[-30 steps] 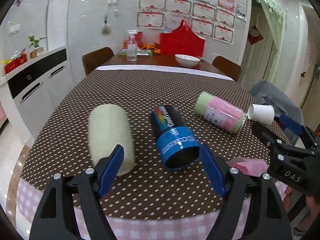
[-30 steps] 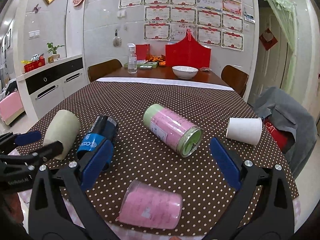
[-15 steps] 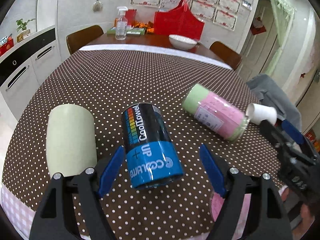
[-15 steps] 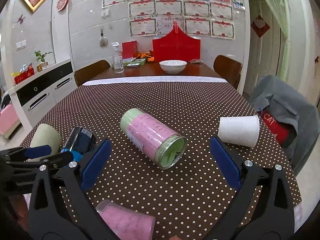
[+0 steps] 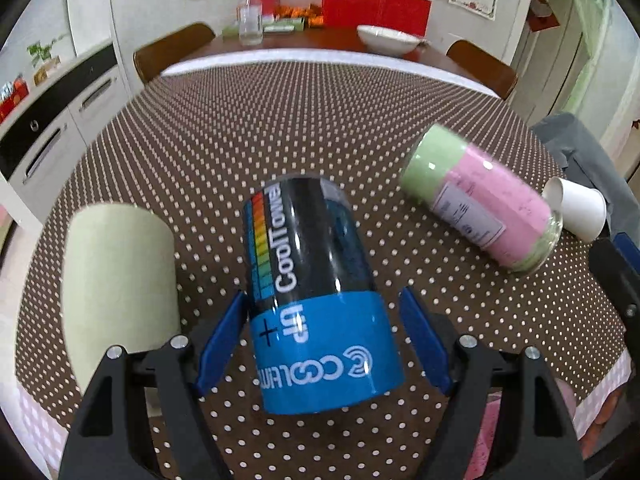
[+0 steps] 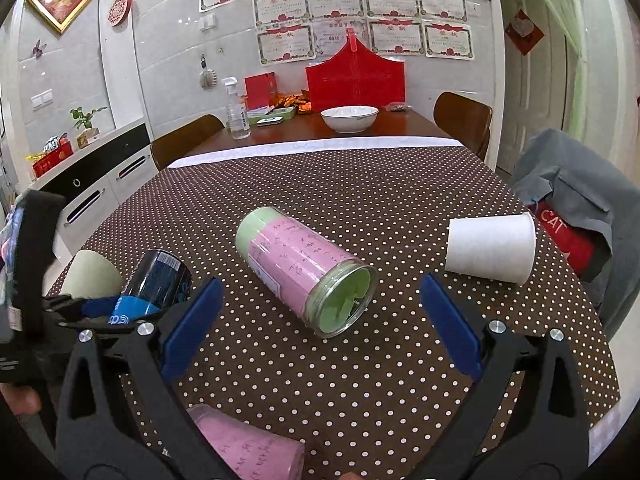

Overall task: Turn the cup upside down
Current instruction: 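Move the left tool to the lying blue CoolTowel can and close around it, then lift the blue can off the table with the left tool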

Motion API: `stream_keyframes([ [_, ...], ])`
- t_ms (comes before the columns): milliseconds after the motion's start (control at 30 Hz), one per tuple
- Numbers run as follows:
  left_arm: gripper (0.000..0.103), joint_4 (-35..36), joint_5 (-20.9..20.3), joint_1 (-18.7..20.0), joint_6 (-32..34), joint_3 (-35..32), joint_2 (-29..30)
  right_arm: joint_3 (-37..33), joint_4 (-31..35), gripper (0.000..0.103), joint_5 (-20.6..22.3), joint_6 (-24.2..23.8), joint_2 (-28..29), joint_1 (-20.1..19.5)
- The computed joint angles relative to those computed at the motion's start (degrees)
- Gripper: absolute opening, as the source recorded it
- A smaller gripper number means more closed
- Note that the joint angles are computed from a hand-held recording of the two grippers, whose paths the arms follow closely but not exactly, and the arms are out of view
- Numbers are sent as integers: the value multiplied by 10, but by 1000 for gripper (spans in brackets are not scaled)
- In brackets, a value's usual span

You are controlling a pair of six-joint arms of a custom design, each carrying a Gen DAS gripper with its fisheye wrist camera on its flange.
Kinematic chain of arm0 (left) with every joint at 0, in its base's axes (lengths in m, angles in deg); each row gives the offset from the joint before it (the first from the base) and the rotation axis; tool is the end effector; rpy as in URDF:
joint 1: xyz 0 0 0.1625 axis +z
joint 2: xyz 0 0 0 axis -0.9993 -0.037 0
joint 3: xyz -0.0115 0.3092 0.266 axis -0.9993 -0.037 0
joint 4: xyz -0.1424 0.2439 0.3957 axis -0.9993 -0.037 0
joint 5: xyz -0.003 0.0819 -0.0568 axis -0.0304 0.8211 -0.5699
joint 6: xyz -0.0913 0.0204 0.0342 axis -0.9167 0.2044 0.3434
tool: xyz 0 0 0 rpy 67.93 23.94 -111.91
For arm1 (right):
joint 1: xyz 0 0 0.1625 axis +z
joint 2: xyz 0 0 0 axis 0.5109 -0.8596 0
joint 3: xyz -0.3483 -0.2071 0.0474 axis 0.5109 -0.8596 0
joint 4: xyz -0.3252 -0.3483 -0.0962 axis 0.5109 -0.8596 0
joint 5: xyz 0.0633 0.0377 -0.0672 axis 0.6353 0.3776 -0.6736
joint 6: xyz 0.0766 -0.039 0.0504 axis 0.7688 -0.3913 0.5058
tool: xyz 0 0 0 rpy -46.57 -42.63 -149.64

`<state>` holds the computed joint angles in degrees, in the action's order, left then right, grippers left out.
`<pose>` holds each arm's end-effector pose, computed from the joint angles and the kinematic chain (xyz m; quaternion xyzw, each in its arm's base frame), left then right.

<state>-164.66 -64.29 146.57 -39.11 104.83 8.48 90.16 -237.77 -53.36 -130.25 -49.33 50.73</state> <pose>-0.1967 -0.7276 -0.0376 0.0890 0.8930 -0.2771 0.3433 0.0244 -0.6583 0.1640 0.2127 -0.8417 0.4283 0.2506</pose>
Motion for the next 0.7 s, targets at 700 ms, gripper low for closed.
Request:
stream_keyframes([
  [700,69,-121,-63,-29,3,167,-76,47,-23,97,-24,-13,-5,25],
])
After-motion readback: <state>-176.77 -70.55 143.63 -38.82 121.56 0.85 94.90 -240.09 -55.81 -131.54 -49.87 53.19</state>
